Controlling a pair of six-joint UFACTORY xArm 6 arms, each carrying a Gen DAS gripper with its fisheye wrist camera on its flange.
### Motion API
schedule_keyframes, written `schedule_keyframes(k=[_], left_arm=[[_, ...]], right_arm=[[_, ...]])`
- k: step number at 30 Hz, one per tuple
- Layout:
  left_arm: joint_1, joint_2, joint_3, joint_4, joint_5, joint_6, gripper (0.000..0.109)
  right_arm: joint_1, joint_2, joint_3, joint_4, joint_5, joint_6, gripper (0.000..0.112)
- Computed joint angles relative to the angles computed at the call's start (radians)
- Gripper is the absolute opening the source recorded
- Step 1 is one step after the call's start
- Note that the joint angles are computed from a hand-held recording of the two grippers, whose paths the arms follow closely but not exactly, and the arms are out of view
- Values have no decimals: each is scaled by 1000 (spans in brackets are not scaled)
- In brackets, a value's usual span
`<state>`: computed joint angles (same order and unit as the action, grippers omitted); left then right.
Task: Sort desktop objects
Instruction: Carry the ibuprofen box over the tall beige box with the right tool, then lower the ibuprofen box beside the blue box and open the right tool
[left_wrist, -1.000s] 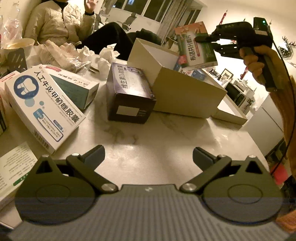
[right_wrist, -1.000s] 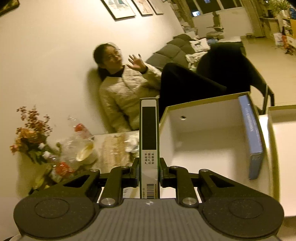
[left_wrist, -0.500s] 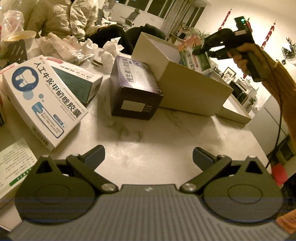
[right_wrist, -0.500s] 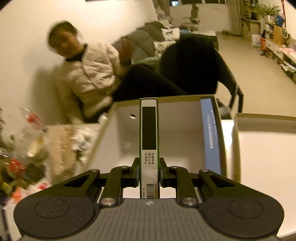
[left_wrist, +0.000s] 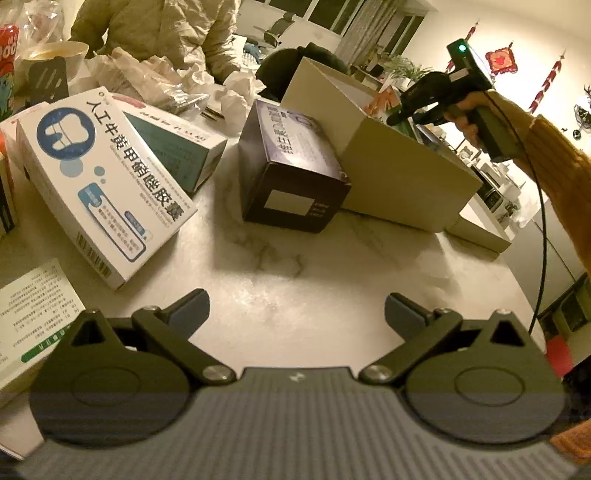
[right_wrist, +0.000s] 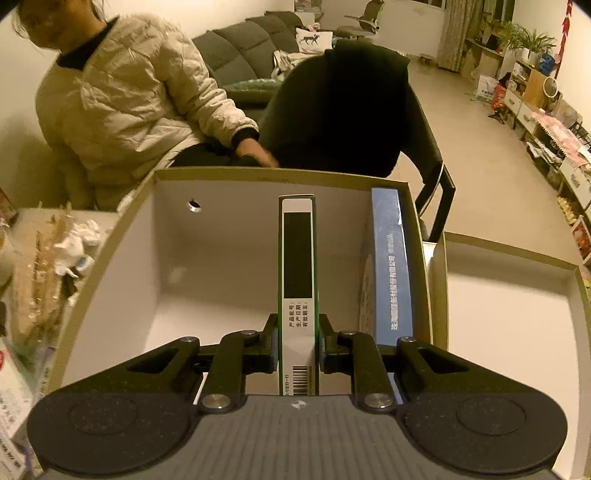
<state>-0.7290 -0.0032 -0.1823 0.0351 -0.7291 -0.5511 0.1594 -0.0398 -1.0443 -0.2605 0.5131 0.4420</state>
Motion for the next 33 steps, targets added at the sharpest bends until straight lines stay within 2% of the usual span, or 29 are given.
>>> schedule_keyframes(k=[9, 15, 30, 33], left_arm=[[17, 11, 2, 15, -7, -16, 103], [27, 22, 0, 24, -9, -26, 103], [28, 23, 4, 27, -13, -32, 103], [26, 28, 2, 25, -17, -33, 103]], right_arm=[[23, 108, -97, -231, 69, 141, 22], [42, 141, -128, -439, 111, 226, 23], [126, 162, -126, -905, 212, 265, 36], [136, 168, -129, -979, 232, 275, 46]])
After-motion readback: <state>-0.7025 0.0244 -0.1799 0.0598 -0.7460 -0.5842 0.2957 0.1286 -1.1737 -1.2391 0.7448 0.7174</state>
